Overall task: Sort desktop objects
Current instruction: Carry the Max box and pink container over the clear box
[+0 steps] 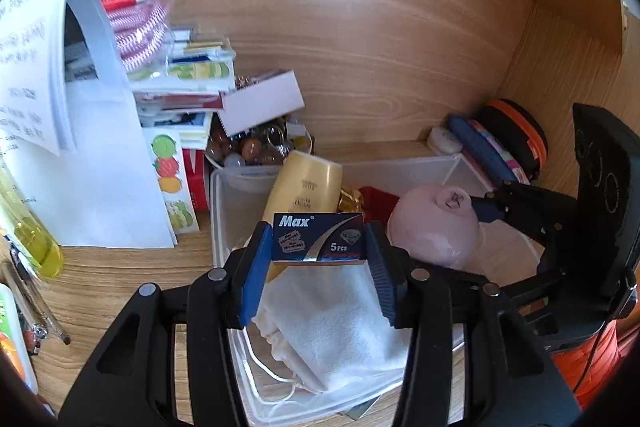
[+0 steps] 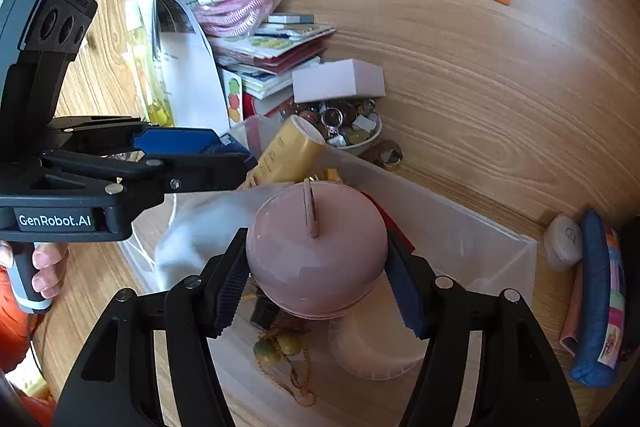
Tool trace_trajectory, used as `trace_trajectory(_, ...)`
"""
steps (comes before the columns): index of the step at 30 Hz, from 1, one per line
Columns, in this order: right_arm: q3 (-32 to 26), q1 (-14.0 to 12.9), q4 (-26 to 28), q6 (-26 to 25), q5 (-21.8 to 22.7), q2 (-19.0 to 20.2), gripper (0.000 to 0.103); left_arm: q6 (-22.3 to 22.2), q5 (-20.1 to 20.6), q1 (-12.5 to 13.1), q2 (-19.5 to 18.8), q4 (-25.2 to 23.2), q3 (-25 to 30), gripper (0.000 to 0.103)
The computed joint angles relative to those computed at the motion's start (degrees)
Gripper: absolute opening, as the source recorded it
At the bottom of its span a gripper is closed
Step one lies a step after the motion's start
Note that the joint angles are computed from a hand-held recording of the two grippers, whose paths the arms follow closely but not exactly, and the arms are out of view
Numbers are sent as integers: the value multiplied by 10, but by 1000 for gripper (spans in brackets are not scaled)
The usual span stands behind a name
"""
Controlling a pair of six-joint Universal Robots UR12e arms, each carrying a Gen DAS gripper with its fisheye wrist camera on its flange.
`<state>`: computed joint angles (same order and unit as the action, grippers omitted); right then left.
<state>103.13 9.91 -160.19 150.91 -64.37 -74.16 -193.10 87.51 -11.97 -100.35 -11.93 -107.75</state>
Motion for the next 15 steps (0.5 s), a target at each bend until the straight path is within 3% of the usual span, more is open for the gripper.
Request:
trace_trajectory(9, 10, 6, -33, -17, -21, 2, 62, 9, 4, -4, -6, -11, 3, 48)
trace_trajectory(15, 23, 16, -64, -47, -53, -2, 62, 3, 1, -5, -7, -3, 3, 66)
